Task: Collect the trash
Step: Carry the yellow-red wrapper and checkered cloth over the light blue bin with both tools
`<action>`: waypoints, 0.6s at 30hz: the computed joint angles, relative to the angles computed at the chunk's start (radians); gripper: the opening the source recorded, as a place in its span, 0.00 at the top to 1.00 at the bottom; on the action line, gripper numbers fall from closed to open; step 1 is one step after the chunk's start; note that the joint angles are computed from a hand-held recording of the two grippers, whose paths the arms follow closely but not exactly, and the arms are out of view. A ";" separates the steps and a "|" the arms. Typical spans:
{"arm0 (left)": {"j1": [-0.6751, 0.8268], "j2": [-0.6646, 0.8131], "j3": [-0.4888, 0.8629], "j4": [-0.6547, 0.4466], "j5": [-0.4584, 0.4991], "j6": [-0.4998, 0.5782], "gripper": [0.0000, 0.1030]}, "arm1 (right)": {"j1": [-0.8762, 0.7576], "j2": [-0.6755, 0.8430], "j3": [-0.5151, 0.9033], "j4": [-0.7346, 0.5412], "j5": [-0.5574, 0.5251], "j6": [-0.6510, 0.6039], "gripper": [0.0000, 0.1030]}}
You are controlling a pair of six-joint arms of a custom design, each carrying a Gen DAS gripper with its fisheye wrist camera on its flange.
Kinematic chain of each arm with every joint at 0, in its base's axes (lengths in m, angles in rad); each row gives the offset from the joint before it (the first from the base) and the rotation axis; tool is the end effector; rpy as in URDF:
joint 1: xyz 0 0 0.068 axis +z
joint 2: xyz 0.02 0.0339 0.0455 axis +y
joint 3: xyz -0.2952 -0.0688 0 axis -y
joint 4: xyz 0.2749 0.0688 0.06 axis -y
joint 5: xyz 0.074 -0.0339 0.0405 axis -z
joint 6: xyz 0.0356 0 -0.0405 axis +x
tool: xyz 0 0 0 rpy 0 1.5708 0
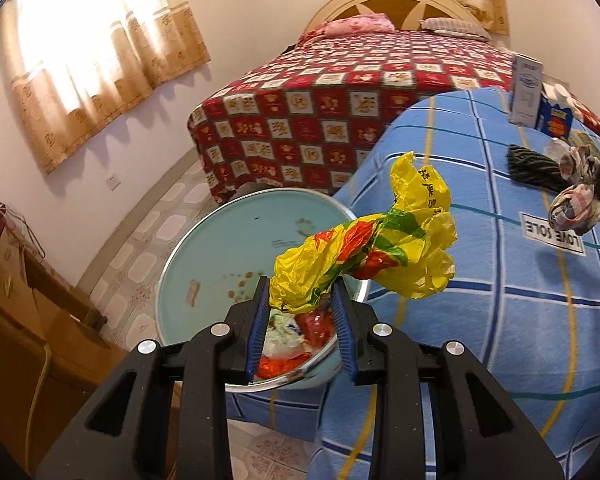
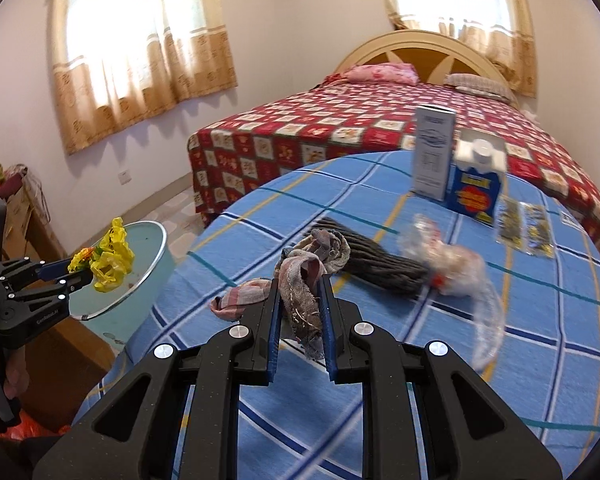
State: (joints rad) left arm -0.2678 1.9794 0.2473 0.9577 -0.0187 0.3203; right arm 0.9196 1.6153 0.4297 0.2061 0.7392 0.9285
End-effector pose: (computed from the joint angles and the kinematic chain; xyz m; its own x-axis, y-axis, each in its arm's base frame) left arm 0.2227 -0.0604 0.0268 -0.5608 0.4803 -0.6744 0.4512 0.8602 0.2375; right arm 0.1694 0.1827 0.0929 -0.5898 0.2023 -0.7818 0.1872 0.9760 0.1113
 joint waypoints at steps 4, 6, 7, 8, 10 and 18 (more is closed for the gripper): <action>0.058 0.007 0.007 0.000 0.026 0.026 0.70 | -0.019 0.049 0.046 0.026 -0.026 -0.050 0.82; 0.084 0.008 0.014 -0.007 0.038 0.037 0.70 | -0.026 0.070 0.069 0.032 -0.036 -0.071 0.82; 0.098 0.007 0.016 -0.010 0.045 0.041 0.70 | -0.031 0.084 0.085 0.035 -0.044 -0.085 0.82; 0.103 0.008 0.022 -0.017 0.046 0.041 0.70 | -0.036 0.096 0.100 0.037 -0.050 -0.100 0.82; 0.128 0.010 0.027 -0.018 0.056 0.049 0.70 | -0.043 0.114 0.122 0.038 -0.059 -0.119 0.82; 0.214 0.019 0.047 -0.031 0.085 0.073 0.70 | -0.064 0.186 0.210 0.035 -0.090 -0.187 0.82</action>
